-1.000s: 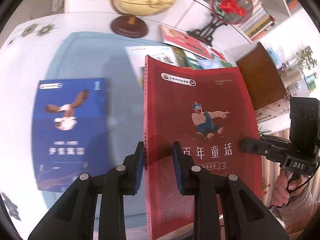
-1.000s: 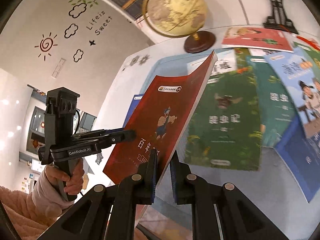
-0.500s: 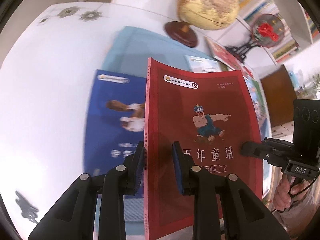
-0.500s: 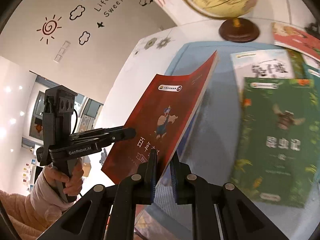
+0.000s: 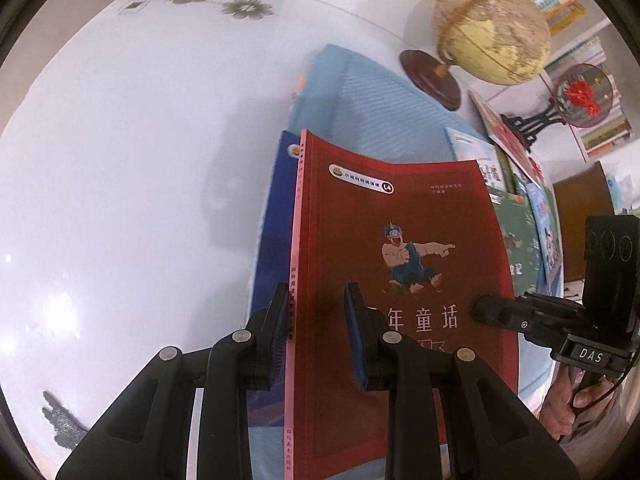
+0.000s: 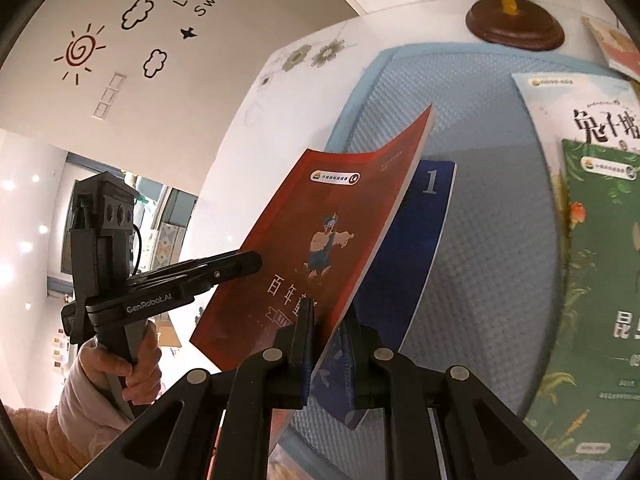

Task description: Organize books

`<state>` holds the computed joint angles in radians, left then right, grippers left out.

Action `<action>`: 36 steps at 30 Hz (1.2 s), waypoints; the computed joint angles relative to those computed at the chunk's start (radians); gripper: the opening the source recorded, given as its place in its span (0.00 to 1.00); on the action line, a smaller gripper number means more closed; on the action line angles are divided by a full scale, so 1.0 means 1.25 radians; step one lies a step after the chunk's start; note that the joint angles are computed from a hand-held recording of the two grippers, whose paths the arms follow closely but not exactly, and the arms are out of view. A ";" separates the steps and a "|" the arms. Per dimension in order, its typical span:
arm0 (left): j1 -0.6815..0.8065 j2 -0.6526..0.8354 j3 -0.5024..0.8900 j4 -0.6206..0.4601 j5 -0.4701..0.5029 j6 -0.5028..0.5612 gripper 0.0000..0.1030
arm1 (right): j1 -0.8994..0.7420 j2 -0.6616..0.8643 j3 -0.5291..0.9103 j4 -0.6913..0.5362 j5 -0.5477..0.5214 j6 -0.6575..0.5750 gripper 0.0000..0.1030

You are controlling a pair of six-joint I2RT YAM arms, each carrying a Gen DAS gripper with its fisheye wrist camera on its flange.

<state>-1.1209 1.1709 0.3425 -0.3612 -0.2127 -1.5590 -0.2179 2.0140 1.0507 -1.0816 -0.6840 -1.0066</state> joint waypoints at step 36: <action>0.055 0.228 0.298 -0.137 -0.048 0.061 0.77 | -0.234 0.099 0.221 -0.047 0.106 0.036 0.61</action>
